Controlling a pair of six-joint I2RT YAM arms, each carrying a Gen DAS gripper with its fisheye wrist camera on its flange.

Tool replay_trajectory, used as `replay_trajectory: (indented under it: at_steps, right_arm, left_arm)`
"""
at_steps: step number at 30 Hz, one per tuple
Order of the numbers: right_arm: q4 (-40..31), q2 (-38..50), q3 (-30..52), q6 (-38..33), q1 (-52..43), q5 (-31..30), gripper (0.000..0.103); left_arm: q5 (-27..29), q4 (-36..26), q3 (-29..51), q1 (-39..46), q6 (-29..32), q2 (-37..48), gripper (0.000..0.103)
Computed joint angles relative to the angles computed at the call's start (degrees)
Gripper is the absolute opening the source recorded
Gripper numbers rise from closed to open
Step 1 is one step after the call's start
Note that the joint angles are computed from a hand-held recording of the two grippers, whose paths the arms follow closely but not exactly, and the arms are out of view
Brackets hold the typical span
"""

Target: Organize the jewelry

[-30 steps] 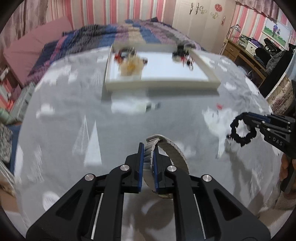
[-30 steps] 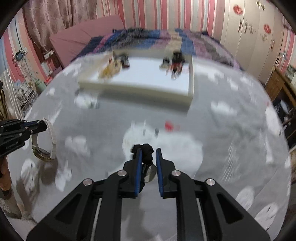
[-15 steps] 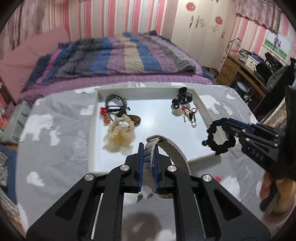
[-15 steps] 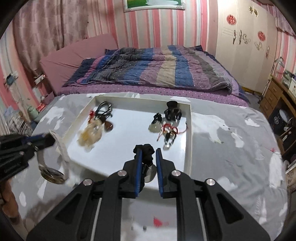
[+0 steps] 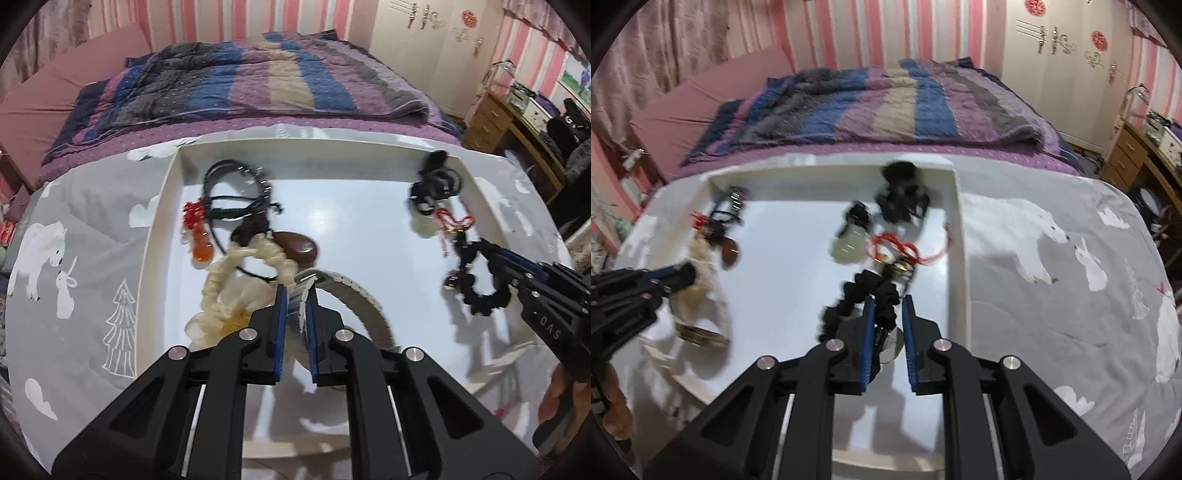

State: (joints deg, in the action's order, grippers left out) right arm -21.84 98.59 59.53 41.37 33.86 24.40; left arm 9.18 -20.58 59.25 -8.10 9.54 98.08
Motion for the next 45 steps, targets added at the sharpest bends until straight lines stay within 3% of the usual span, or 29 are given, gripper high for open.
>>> replay_trajectory:
  at_steps: [4, 8, 10, 12, 14, 17, 21, 26, 29, 34, 37, 45]
  right_arm:
    - [-1.8, 3.6, 2.3, 1.0, -0.5, -0.2, 0.015]
    - [-2.3, 6.8, 4.6, 0.6, -1.0, -1.8, 0.016]
    - [-2.8, 7.6, 5.4, 0.3, -1.1, -1.7, 0.016]
    - [-3.7, 7.7, 6.1, 0.0, -1.4, -2.3, 0.021]
    - [-4.4, 7.0, 6.1, 0.0, -1.5, -2.3, 0.049]
    - [-5.5, 4.4, 5.6, -0.3, -0.5, 0.2, 0.057]
    - [-6.9, -2.5, 3.4, 1.2, 0.3, 0.8, 0.059]
    - [-10.6, -12.0, 0.3, 5.3, 5.5, 6.9, 0.083]
    - [-12.7, -17.3, -1.8, 9.3, 11.1, 11.4, 0.091]
    - [-18.2, -21.5, -3.9, 21.0, 24.5, 20.0, 0.095]
    - [-21.9, -20.9, -3.9, 28.1, 32.0, 23.7, 0.100]
    - [-36.5, -13.3, -1.2, 51.8, 46.2, 30.8, 0.101]
  left_arm:
    - [-4.6, 3.2, -1.4, -1.3, -0.9, 1.3, 0.007]
    - [-5.2, 3.8, -1.8, -1.2, -1.4, 1.7, 0.009]
    - [-2.8, 2.2, -1.0, -0.3, -1.5, 1.7, 0.016]
    - [-1.4, 1.4, -1.0, 0.4, -1.4, 0.7, 0.031]
    - [-0.8, 1.0, -1.4, 0.8, -1.5, -0.8, 0.041]
    - [1.4, -0.7, -2.6, 2.0, -1.2, -5.5, 0.061]
    - [4.7, -4.3, -3.4, 3.6, -0.6, -11.9, 0.078]
    - [6.7, -6.8, -9.0, 7.6, 0.9, -25.4, 0.100]
    - [6.6, -8.7, -13.7, 10.8, 2.2, -35.6, 0.100]
    - [11.9, -15.7, -18.9, 19.1, 6.0, -49.4, 0.100]
    - [16.0, -19.6, -22.1, 25.9, 9.5, -57.8, 0.100]
    - [27.4, -29.7, -28.9, 41.3, 18.8, -74.0, 0.100]
